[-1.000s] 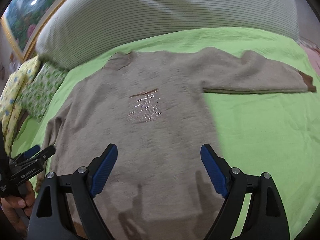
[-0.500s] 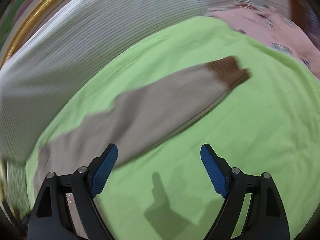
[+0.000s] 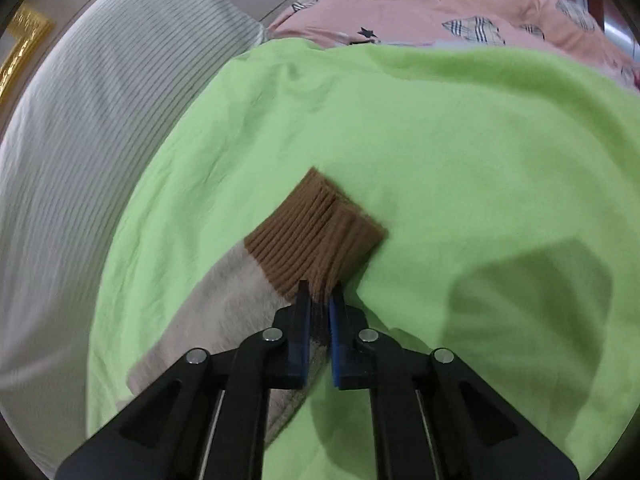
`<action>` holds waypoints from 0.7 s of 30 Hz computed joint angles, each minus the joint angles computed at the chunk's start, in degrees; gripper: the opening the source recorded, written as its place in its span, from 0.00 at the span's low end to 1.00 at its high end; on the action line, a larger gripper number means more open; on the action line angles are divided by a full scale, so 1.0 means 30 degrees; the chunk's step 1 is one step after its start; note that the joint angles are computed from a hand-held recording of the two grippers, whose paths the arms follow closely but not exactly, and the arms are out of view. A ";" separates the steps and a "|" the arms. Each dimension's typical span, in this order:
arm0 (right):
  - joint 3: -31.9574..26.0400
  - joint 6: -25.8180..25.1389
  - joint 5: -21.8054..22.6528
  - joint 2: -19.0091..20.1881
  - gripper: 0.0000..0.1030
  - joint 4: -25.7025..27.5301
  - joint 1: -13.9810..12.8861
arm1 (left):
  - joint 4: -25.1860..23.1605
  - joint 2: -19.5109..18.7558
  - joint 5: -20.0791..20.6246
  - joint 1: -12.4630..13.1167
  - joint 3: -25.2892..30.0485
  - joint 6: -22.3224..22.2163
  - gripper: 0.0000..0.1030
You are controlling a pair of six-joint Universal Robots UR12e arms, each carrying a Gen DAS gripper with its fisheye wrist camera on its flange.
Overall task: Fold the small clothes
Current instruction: 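Grasp the brown cuff of the sweater sleeve with the right gripper, then carry the cuff across the sweater body and release it with the right gripper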
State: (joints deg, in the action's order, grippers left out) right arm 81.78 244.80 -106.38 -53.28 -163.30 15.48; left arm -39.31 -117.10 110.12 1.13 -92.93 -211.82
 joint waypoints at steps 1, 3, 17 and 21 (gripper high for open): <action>-0.0073 -0.0220 -0.0293 -0.0029 0.08 0.0114 0.0027 | -0.0320 -0.0134 0.0174 0.0008 0.0145 -0.0059 0.83; 0.0144 -0.0702 -0.1276 -0.0327 0.08 0.0070 0.0088 | -0.0931 -0.0376 0.0735 -0.0025 0.0384 -0.0066 0.83; -0.1658 -0.6354 0.1659 -0.0234 0.07 -0.5625 0.2077 | 0.0635 0.0544 -0.0893 -0.0227 -0.0493 -0.0425 0.85; -0.4839 -0.8556 0.5998 0.1384 0.07 -0.4844 0.3306 | 0.2147 0.1674 -0.1978 -0.0256 -0.1811 -0.1173 0.86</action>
State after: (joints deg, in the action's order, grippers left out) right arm 67.26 219.13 -88.38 -49.13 -177.83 25.40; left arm -32.87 -112.08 104.19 0.36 -98.37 -215.34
